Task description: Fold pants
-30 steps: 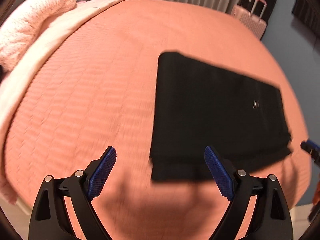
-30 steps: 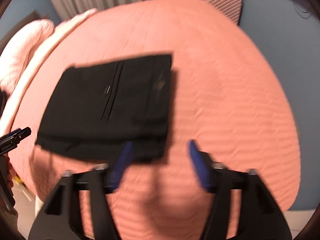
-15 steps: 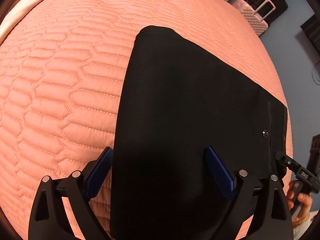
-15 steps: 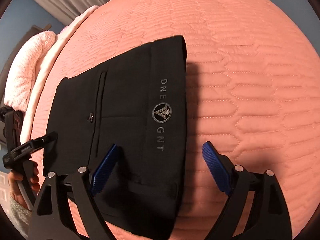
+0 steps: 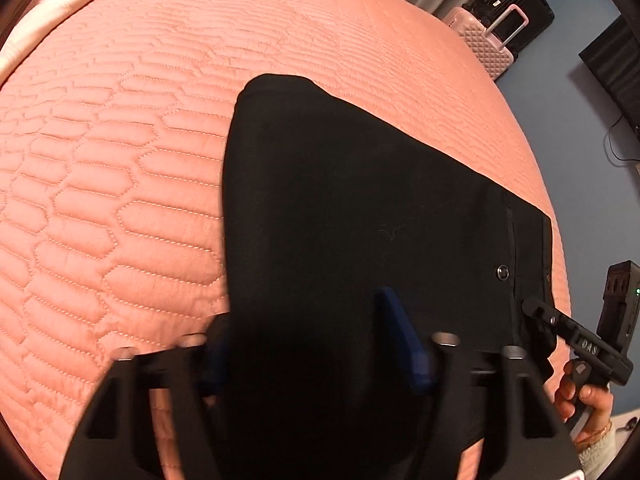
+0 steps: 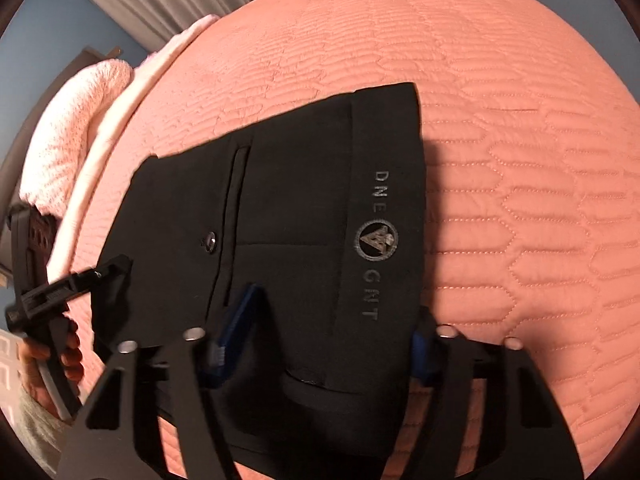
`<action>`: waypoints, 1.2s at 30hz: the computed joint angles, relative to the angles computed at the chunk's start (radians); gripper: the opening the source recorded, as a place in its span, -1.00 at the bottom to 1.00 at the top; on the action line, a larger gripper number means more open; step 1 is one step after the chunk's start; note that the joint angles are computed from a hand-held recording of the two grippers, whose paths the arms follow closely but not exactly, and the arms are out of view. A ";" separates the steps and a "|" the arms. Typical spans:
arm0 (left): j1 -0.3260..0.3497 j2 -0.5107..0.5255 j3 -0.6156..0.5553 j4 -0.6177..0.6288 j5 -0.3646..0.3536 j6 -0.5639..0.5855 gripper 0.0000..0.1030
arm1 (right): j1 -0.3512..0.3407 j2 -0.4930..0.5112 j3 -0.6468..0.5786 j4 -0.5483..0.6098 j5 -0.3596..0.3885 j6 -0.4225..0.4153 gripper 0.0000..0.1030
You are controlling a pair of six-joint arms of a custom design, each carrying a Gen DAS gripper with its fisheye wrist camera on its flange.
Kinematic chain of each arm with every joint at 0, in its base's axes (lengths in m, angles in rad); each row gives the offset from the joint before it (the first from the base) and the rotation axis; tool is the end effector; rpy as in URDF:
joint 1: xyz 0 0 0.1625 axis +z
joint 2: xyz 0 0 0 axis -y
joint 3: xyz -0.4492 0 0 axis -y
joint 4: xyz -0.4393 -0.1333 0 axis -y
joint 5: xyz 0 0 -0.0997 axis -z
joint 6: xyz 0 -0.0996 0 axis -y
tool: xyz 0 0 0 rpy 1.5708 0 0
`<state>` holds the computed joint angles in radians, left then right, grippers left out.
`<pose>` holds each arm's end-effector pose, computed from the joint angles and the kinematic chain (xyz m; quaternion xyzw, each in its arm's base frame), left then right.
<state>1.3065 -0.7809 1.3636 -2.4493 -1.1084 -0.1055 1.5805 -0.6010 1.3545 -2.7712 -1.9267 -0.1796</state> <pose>-0.0393 -0.8256 0.1808 0.0427 0.9624 -0.1827 0.1964 0.1066 -0.8201 0.0748 0.0517 -0.9592 0.2027 0.1905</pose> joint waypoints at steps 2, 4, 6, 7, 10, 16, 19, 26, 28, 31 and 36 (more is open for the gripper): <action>0.003 0.004 -0.003 -0.002 -0.006 0.007 -0.13 | -0.004 -0.004 0.007 -0.010 0.011 0.006 -0.07; 0.008 0.007 -0.017 0.009 -0.010 -0.002 -0.21 | -0.001 -0.003 0.010 -0.021 0.005 -0.003 -0.13; 0.005 -0.006 -0.006 0.003 -0.028 -0.016 -0.60 | 0.008 -0.003 0.016 -0.041 -0.008 -0.009 -0.27; 0.001 -0.010 -0.001 -0.005 -0.023 -0.013 -0.66 | 0.011 -0.004 0.020 -0.051 -0.015 -0.013 -0.38; -0.009 -0.020 0.019 -0.027 0.003 -0.006 -0.70 | 0.016 -0.015 0.036 -0.082 -0.015 -0.019 -0.56; -0.014 -0.037 0.011 -0.078 -0.042 -0.026 -0.78 | 0.043 -0.023 0.031 -0.121 -0.007 -0.047 -0.67; -0.031 -0.028 -0.026 -0.091 -0.051 0.006 -0.83 | 0.063 -0.003 -0.030 -0.131 -0.002 -0.080 -0.73; -0.080 0.122 -0.311 -0.068 0.016 0.144 -0.86 | 0.106 0.145 -0.356 -0.097 -0.003 -0.185 -0.81; -0.085 0.192 -0.432 -0.041 0.021 0.162 -0.86 | 0.115 0.226 -0.518 -0.051 -0.014 -0.217 -0.81; -0.087 0.323 -0.650 0.030 0.061 0.175 -0.86 | 0.113 0.340 -0.752 0.096 -0.016 -0.188 -0.80; -0.061 0.341 -0.705 0.137 0.077 0.165 -0.86 | 0.102 0.291 -0.608 0.139 0.009 -0.099 -0.81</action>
<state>1.2459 -0.4397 0.6582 -2.3123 -1.0312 0.0597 1.6829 -0.3105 0.7463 -2.6326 -1.9181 -0.2788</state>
